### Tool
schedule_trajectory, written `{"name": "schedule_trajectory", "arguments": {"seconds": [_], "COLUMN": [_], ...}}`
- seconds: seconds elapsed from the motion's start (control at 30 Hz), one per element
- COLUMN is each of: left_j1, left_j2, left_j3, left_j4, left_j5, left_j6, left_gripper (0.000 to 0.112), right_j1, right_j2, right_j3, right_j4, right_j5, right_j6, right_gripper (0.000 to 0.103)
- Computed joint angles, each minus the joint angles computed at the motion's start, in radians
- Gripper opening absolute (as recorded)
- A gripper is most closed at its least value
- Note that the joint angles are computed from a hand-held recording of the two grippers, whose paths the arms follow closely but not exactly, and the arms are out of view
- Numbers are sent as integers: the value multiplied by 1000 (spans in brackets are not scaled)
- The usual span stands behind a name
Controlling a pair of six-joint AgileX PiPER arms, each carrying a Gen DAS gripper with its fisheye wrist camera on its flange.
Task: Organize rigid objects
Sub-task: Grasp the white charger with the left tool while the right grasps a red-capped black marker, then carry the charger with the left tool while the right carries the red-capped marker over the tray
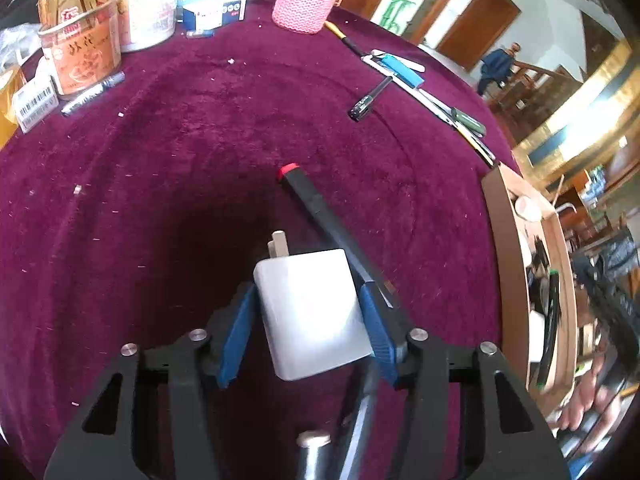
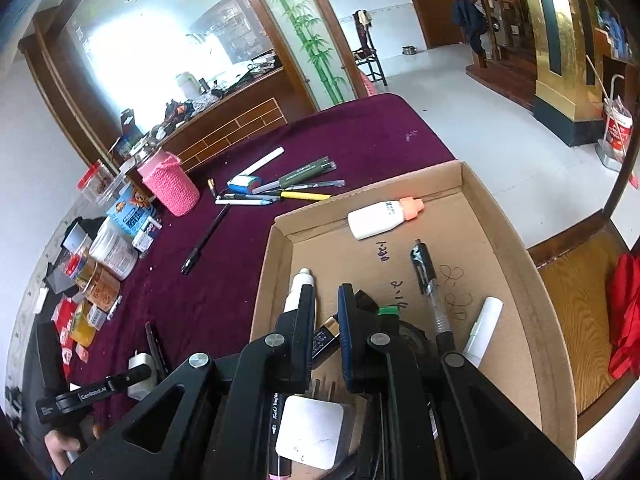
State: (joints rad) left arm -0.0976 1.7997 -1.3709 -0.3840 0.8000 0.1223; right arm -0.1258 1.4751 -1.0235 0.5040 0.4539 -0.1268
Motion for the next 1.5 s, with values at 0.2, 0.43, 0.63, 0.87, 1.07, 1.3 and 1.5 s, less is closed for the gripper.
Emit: {"name": "schedule_trajectory", "arguments": {"seconds": [0.2,0.43,0.63,0.87,1.07,1.3,1.5], "left_j1": [117,158,181,184,178,163,139], "left_j2": [-74,-80,-75,-79,-95,-112,-144], "left_j3": [103,138,143,151,176,198,233], "left_j4": [-104,-204,-255,-264,-265,-267,-306], "left_j5": [4,-20,-5,-8,-38,-63,-86], "left_j6": [229,367,430,444,454,462,521], "left_gripper": [51,51,51,51,50,50,50], "right_j1": [92,340,482,543,610,571,506], "right_j2": [0,191,407,545,553,401,253], "right_j3": [-21,-204,-449,-634,-640,-420,-192], "right_j4": [120,66,-156,-318,-500,-422,-226], "right_j5": [38,176,259,321,317,217,55], "right_j6": [-167,-123,97,224,366,320,186], "right_gripper": [11,11,11,15,14,13,13]}}
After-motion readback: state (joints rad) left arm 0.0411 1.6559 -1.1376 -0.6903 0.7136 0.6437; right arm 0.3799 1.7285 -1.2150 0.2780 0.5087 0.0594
